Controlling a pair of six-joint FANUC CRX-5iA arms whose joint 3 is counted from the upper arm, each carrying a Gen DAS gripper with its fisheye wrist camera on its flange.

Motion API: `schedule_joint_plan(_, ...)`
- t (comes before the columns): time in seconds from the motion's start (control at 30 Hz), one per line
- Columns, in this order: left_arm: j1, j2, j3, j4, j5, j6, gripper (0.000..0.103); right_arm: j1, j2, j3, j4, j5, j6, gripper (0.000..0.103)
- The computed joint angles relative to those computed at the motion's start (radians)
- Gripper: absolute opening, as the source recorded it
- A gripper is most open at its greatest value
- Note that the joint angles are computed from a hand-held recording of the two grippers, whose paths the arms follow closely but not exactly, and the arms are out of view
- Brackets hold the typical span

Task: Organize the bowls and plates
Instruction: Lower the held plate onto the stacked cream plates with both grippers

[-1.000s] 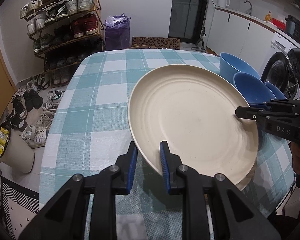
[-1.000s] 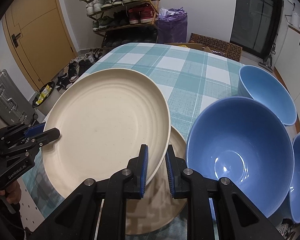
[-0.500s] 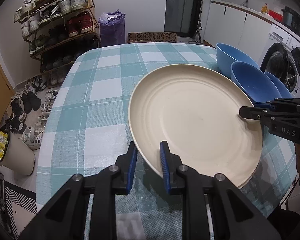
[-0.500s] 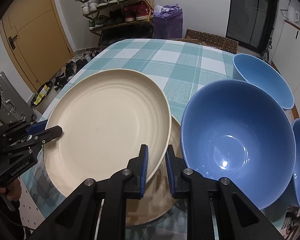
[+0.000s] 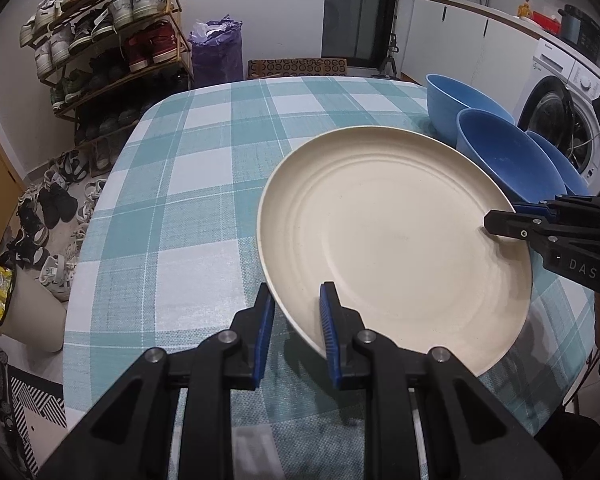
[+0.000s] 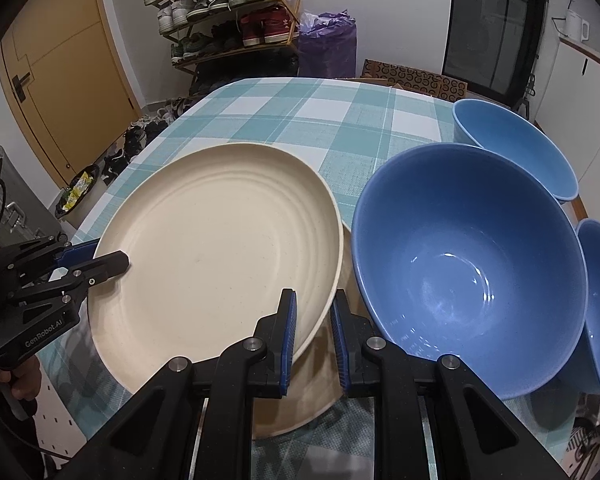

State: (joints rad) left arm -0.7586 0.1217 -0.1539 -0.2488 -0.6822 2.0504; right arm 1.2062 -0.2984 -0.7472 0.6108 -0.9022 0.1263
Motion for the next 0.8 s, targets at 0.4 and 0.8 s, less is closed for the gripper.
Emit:
schedule_joint_plan(0.4,-0.014,0.033,0.026,-0.014,-0.016,-0.003,0.021,0.048,-0.013,-0.025,0.027,-0.051,-0.065,0.018)
schedule_joint_plan(0.8,-0.039,0.061,0.059,-0.056,-0.042,0.015,0.021,0.066,-0.006,-0.034,0.019,-0.075,-0.082,0.019)
